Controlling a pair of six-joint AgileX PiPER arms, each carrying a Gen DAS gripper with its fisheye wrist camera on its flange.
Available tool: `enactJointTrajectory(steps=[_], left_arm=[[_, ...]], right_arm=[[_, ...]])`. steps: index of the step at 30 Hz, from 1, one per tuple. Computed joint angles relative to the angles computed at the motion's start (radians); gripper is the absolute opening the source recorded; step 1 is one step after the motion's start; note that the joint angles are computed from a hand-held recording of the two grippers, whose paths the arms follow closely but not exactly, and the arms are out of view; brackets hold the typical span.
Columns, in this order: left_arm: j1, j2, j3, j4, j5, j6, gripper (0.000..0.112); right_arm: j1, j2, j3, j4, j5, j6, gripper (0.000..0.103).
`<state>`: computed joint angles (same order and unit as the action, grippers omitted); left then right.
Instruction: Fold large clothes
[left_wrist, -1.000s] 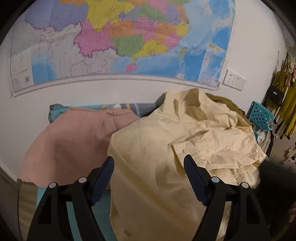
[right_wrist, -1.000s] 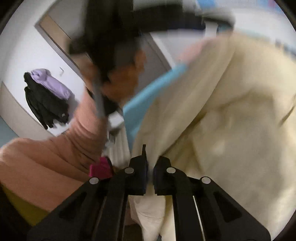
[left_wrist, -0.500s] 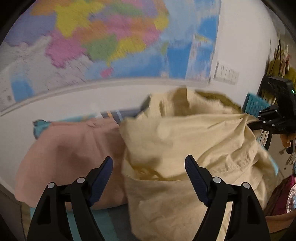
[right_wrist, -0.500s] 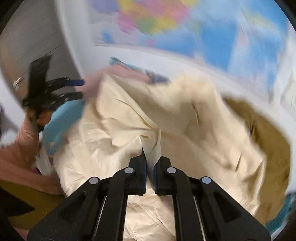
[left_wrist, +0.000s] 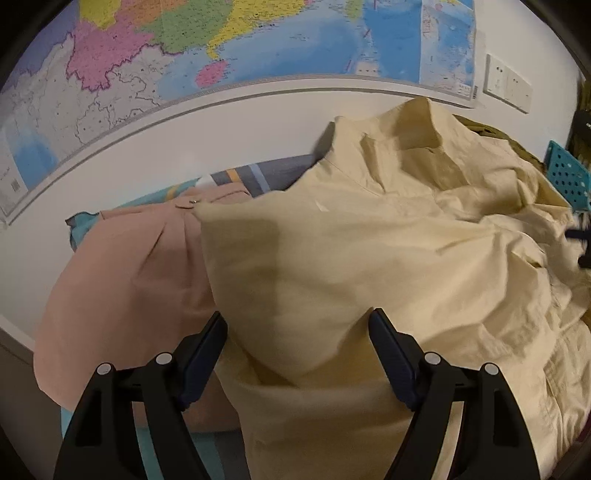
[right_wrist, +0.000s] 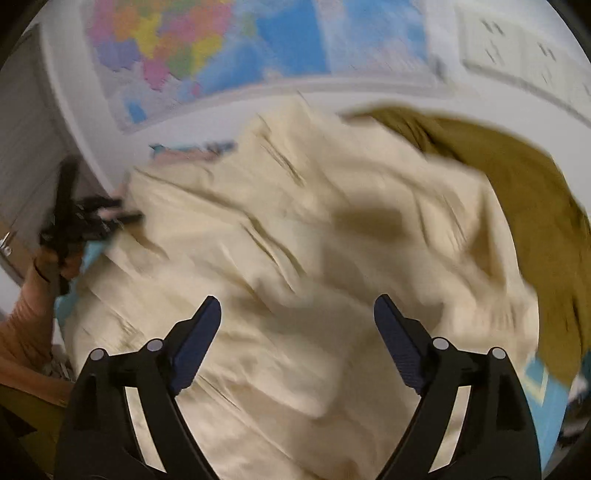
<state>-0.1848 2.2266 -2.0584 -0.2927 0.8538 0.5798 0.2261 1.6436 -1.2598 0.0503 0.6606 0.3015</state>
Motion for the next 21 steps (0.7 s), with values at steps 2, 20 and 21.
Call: enactJointTrajectory(steps=[2,20,21], left_arm=[[-0.01,0.022,-0.031,0.021,0.003,-0.027,0.077],[-0.111,0.256,-0.422,0.26,0.16,-0.265,0.077],[-0.118,0.273,-0.444,0.277,0.169,-0.264,0.078]], right_arm=[[-0.03,-0.012,0.067,0.098,-0.026,-0.059,0.084],[-0.083,0.016,0.055,0.026,-0.12,0.025,0.003],[-0.087,0.034,0.045,0.033,-0.104,0.034,0.006]])
